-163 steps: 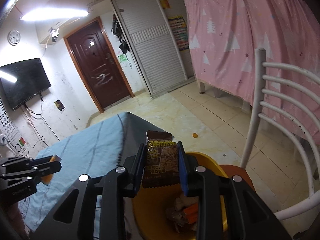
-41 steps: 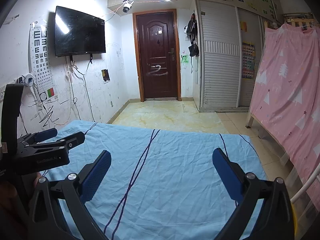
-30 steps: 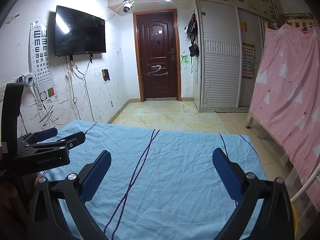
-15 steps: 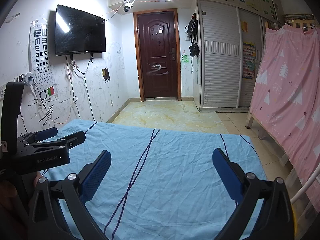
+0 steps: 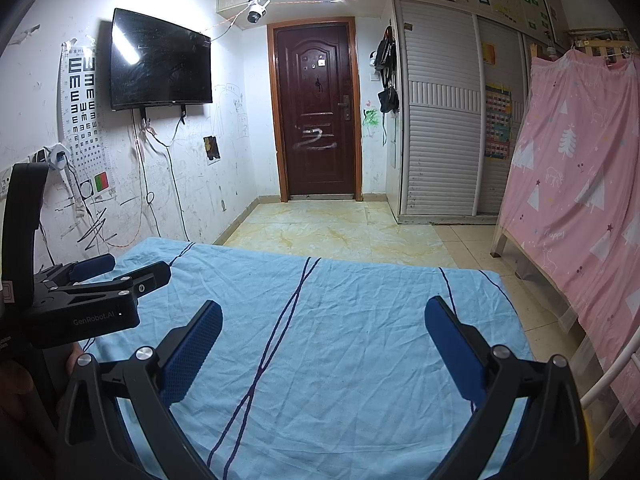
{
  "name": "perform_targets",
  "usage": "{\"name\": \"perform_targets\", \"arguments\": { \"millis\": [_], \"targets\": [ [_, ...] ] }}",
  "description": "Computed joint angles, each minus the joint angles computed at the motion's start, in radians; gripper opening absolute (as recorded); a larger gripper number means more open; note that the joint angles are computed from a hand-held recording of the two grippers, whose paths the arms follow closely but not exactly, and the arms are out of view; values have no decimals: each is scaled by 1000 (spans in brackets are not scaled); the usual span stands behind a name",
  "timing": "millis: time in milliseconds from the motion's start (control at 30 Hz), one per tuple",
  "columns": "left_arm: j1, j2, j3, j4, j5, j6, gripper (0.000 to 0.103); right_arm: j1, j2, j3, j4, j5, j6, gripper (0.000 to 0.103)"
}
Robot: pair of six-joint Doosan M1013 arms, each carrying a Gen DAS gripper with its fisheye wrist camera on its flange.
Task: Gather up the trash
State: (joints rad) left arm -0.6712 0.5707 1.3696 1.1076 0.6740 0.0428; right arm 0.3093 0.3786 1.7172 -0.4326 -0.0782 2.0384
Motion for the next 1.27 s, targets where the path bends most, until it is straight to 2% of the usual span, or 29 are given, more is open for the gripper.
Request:
{"name": "perform_targets", "arguments": {
  "millis": [700, 1267],
  "targets": [
    [0, 0, 0, -1, 0, 0, 96, 1, 0, -1, 11, 3, -13, 94],
    [-1, -2, 6, 10, -4, -10, 96, -7, 2, 1, -45, 0, 39, 94]
  ]
}}
